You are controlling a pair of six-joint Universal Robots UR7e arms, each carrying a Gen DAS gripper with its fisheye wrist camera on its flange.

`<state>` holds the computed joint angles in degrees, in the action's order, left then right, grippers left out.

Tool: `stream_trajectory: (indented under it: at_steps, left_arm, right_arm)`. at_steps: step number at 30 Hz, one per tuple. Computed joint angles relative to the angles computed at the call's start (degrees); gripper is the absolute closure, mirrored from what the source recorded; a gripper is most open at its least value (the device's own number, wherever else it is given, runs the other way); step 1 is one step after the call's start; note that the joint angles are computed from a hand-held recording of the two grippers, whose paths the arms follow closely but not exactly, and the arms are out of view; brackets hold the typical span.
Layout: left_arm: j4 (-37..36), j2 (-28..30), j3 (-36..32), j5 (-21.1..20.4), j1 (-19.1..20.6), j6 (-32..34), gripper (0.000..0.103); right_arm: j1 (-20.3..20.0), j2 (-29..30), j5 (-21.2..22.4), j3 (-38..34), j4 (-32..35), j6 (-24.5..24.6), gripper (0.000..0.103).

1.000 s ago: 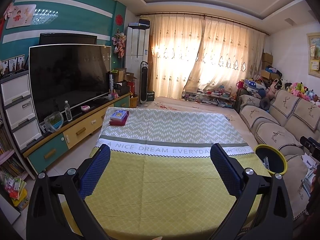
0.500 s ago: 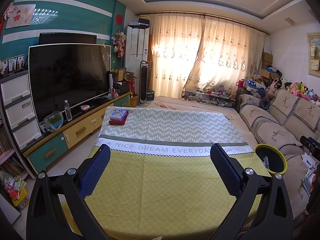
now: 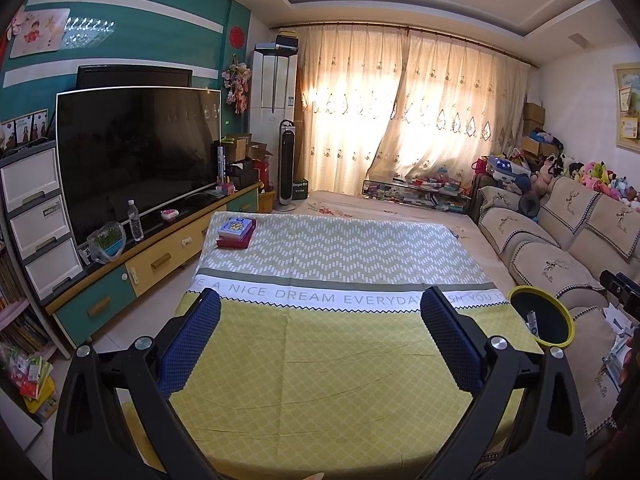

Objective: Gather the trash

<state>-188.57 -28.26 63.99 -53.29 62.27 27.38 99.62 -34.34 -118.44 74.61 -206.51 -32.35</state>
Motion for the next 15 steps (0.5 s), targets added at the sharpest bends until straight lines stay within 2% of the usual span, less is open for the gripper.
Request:
stream_trajectory:
  at_steps: [9, 15]
  left_arm:
    - [-0.13, 0.20, -0.13, -0.53, 0.07, 0.45, 0.005]
    - [3.07, 0.39, -0.97, -0.77, 0.35, -1.25, 0.005]
  right_arm:
    - [-0.02, 0.07, -0.04, -0.06, -0.03, 0.03, 0.007]
    - [-0.39, 0.41, 0.27, 0.05, -0.11, 0.06, 0.007]
